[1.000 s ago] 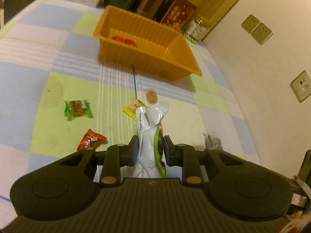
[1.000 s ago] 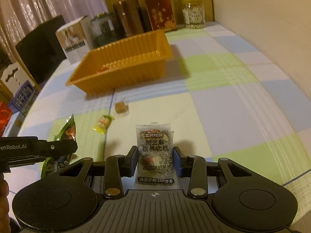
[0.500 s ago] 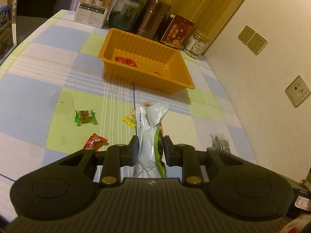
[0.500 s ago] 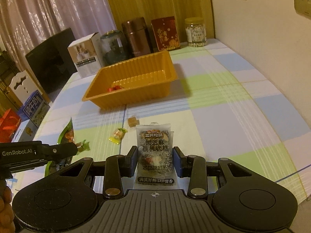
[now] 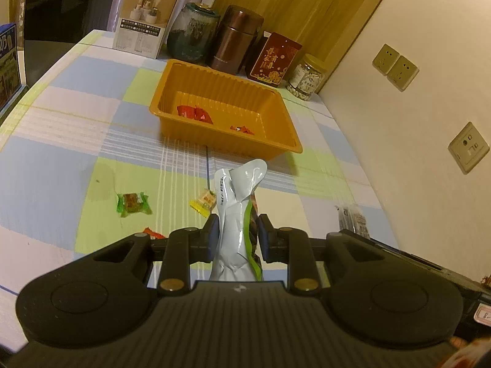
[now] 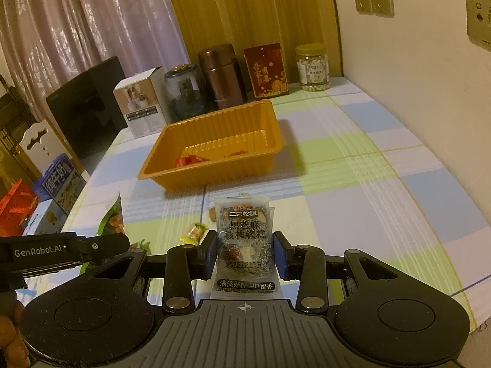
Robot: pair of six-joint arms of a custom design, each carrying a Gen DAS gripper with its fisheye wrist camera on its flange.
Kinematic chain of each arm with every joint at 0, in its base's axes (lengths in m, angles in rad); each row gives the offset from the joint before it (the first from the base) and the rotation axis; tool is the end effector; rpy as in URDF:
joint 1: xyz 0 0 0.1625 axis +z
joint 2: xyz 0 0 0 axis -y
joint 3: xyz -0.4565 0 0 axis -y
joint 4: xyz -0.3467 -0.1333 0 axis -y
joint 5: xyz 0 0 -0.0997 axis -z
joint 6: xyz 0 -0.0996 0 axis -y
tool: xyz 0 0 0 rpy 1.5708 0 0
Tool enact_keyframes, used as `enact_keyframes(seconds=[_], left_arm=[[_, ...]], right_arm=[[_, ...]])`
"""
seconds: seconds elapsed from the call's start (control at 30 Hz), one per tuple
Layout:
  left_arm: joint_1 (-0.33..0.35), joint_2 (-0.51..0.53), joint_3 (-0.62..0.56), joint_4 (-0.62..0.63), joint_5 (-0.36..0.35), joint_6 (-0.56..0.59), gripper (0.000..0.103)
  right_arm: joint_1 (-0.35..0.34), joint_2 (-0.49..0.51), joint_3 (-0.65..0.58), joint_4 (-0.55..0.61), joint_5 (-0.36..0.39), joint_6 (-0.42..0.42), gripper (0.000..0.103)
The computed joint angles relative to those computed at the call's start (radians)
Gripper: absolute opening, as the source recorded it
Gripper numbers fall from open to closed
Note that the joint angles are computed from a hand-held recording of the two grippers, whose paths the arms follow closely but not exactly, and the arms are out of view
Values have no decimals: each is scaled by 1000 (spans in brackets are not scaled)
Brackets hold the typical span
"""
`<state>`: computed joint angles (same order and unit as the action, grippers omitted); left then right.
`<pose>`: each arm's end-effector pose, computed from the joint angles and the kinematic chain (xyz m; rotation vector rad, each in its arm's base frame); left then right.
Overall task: Organize snacks
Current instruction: 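Lift both held packets and carry them over the orange tray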
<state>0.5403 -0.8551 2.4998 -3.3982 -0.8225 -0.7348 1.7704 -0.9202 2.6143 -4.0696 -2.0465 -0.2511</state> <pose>-0.2269 -0.3706 0.1076 0.2950 2.6253 -0.9543 0.1587 -0.3421 0.1921 0.3029 -2.4592 1.0332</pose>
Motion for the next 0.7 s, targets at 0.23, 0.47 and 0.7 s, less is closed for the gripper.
enact_keyframes(seconds=[0.23, 0.47, 0.7], left_arm=[[45, -1, -56, 17, -5, 72, 24], [132, 18, -169, 31, -13, 223, 24], [234, 60, -340, 66, -35, 377, 24]], right_arm=[[-13, -30, -63, 98, 22, 3, 38], [-25, -32, -201, 222, 45, -25, 38], [-55, 2, -352, 345, 71, -59, 38]])
